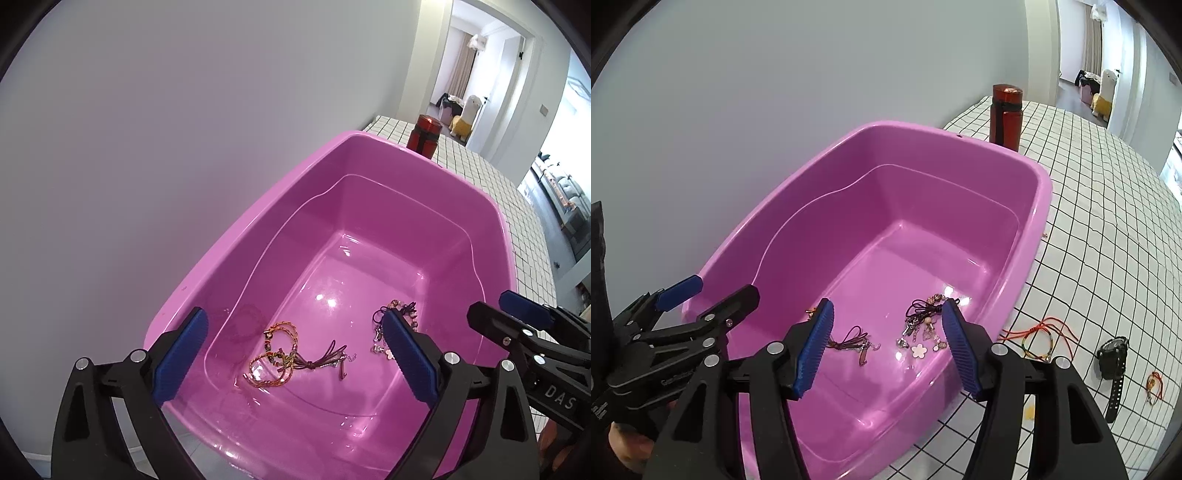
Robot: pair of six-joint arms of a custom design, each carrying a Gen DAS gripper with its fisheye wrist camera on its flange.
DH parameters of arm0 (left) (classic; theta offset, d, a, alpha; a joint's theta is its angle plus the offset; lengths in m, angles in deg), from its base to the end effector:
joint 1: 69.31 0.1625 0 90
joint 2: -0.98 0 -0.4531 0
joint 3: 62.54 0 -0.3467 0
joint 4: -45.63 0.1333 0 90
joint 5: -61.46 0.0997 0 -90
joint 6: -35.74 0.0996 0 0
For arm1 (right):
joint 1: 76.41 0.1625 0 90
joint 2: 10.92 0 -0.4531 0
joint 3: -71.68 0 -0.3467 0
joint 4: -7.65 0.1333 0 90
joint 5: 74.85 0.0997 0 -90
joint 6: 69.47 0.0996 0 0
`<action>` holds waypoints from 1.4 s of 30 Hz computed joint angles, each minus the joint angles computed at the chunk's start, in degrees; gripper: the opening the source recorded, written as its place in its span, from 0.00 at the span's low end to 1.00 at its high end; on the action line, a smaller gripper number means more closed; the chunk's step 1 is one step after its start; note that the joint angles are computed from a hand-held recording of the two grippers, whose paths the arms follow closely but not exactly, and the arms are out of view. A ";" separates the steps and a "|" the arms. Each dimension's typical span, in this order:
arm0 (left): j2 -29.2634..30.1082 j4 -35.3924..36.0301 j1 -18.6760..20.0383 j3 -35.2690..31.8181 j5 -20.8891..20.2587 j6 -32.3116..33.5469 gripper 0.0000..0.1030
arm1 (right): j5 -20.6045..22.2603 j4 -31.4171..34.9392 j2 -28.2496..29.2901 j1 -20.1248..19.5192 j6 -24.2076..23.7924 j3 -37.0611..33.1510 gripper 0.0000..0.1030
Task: Organize jewelry
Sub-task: 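Move both open tools back toward the flower charm and black watch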
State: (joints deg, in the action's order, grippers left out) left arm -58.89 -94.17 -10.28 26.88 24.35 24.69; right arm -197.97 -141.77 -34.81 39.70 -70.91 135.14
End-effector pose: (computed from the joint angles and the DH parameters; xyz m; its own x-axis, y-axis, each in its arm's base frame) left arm -0.1487 -0.6611 0.3615 -0.7397 -0.0817 -0.6680 0.3475 0.8037 -0.4831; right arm 0.4245 -0.6869 0.0805 -0.8230 -0.2232 0.5223 -0.4348 0.8393 -0.3265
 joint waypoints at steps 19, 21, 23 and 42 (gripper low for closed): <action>-1.45 -10.94 -4.33 6.07 -2.97 11.20 0.94 | -5.91 -21.79 -8.67 1.42 4.75 19.71 0.63; -0.95 -11.34 -4.75 6.15 -4.08 12.44 0.94 | -7.74 -23.13 -9.94 1.55 6.18 22.13 0.63; -0.67 -10.67 -5.09 6.09 -5.31 12.24 0.94 | -8.96 -23.97 -11.62 1.61 7.78 24.70 0.63; 5.66 -23.22 -15.43 13.28 -0.34 4.41 0.94 | -9.87 -34.75 -29.42 -7.53 -0.48 45.68 0.69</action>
State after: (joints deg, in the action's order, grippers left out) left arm -53.24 -117.40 -25.71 40.16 24.01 29.10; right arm -207.84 -176.52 -64.24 32.17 -71.39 180.82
